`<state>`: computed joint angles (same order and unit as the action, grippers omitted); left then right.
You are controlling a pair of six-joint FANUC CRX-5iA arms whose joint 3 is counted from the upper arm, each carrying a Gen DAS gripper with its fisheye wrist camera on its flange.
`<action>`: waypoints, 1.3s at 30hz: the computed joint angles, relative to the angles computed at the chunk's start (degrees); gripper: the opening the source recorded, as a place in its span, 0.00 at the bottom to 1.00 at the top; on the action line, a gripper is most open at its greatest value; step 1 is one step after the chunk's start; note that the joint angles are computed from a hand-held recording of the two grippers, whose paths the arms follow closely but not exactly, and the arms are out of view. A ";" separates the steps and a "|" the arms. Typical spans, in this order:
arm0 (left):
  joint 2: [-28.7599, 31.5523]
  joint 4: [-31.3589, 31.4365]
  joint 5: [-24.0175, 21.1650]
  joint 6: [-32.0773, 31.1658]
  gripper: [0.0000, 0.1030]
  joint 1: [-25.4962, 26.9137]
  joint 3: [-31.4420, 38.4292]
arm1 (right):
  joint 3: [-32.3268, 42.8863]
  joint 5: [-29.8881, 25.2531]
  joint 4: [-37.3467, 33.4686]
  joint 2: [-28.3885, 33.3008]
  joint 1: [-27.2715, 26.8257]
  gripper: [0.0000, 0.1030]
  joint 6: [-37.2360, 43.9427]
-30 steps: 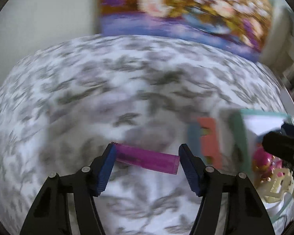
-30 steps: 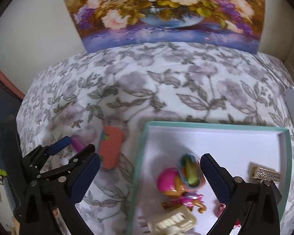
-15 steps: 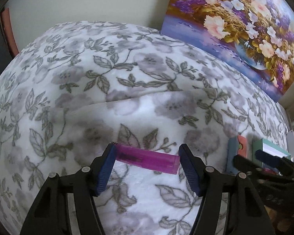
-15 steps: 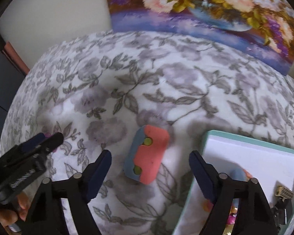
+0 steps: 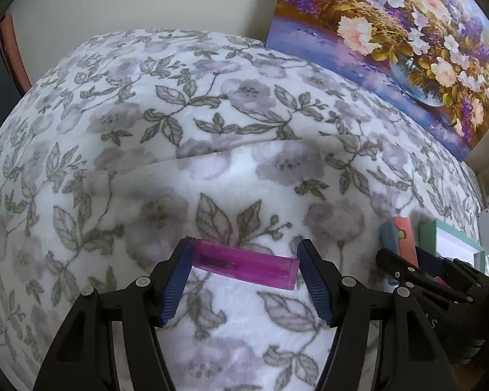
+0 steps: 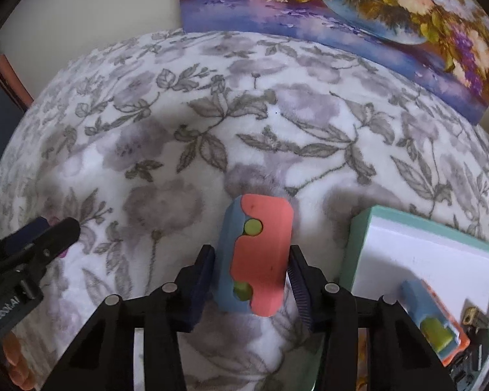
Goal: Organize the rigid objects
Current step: 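Grasp the coral-and-blue toy with the right gripper while the left gripper holds the magenta stick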
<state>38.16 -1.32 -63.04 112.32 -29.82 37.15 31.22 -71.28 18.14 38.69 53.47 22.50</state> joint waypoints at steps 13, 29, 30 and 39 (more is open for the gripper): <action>-6.59 -1.70 -2.96 1.22 0.65 -5.33 0.32 | -17.83 8.49 5.84 -15.82 4.86 0.24 -14.03; -5.59 -5.99 -9.39 22.20 0.65 -8.45 2.32 | -22.41 12.27 6.56 -19.20 6.01 0.23 -17.84; -5.16 -5.64 -9.64 22.49 0.65 -8.12 2.50 | -21.96 12.50 6.17 -18.84 5.70 0.27 -17.00; -4.10 -3.83 -9.62 24.90 0.65 -4.73 1.34 | -15.45 10.81 3.96 -13.23 3.33 0.36 -9.55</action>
